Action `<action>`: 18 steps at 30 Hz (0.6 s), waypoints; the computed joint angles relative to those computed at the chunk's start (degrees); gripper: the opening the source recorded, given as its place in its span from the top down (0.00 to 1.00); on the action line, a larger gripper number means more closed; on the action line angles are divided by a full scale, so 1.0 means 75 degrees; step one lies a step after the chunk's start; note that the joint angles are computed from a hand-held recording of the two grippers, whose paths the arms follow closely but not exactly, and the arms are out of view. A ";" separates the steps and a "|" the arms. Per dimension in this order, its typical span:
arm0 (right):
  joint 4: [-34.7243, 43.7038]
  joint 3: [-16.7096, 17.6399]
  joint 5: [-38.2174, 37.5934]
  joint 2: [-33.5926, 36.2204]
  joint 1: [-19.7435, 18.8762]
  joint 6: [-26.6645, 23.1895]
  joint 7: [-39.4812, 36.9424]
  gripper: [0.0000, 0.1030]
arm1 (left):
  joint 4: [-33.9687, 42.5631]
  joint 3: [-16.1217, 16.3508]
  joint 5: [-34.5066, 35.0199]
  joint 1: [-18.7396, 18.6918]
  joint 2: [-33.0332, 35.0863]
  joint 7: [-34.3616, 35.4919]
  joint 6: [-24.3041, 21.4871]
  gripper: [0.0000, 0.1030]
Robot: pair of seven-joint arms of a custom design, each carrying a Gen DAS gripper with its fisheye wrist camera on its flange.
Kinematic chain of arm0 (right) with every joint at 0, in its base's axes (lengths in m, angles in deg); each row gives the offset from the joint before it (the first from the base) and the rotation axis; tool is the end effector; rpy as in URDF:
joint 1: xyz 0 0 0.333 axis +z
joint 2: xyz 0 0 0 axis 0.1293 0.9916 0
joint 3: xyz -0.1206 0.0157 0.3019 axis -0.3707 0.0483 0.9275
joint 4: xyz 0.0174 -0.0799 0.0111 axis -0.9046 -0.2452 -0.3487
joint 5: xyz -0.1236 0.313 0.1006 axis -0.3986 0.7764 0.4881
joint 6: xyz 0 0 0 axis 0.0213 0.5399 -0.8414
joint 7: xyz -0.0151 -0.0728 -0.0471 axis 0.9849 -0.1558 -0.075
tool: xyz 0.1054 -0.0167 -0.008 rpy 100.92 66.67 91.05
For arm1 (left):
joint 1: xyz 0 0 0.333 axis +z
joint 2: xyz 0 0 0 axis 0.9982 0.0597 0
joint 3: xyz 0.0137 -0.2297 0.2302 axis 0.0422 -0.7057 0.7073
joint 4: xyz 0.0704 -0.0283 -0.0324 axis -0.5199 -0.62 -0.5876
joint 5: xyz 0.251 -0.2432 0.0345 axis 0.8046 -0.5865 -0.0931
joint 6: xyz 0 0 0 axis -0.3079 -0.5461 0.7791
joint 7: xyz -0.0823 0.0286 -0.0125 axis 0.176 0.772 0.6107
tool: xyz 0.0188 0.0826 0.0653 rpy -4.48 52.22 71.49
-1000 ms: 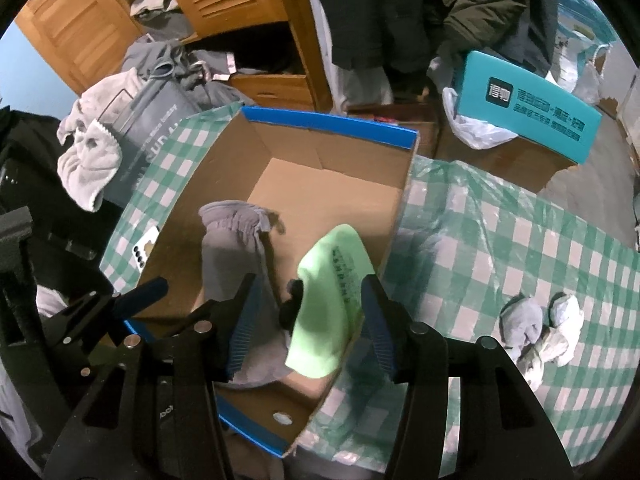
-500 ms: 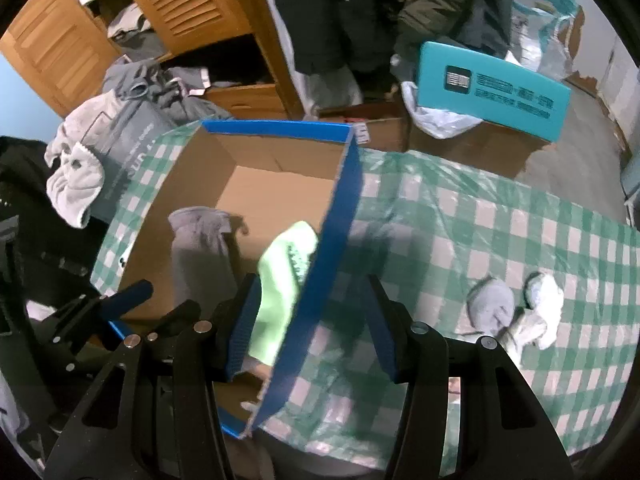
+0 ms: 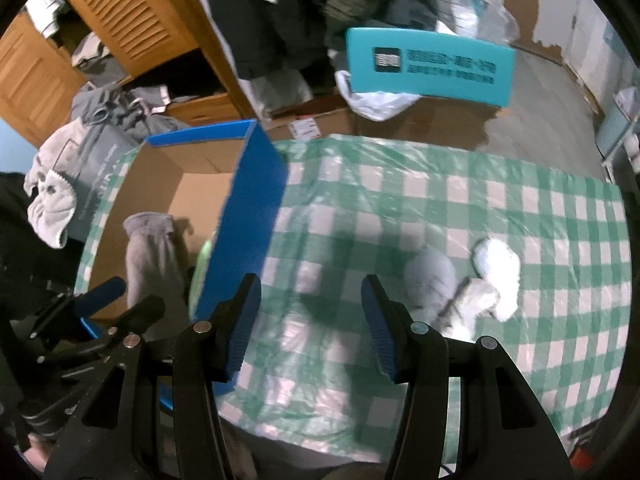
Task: Organize soft objects
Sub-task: 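Move both tools back to the sock pile on the table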
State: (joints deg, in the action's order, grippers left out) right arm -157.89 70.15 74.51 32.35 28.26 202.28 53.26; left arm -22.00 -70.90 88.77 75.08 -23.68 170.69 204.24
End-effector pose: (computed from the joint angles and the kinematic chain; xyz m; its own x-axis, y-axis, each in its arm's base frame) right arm 0.5630 0.2293 0.4974 -0.2290 -0.9435 -0.2393 -0.8583 0.3117 -0.4075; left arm 0.6100 -0.2691 0.5087 -0.3947 -0.9141 0.0925 -0.8446 0.3214 -0.4282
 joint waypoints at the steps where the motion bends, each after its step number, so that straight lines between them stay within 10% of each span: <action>1: -0.0089 -0.0014 0.0003 -0.0057 -0.0013 0.0015 0.0013 0.49 | 0.0007 -0.0029 -0.0001 -0.0024 -0.0001 0.0020 0.0010 0.42; 18: -0.1639 -0.0002 0.0112 -0.0800 -0.0648 0.0194 0.0438 0.49 | 0.0294 -0.0286 0.0240 -0.0703 0.0398 0.0388 -0.0211 0.41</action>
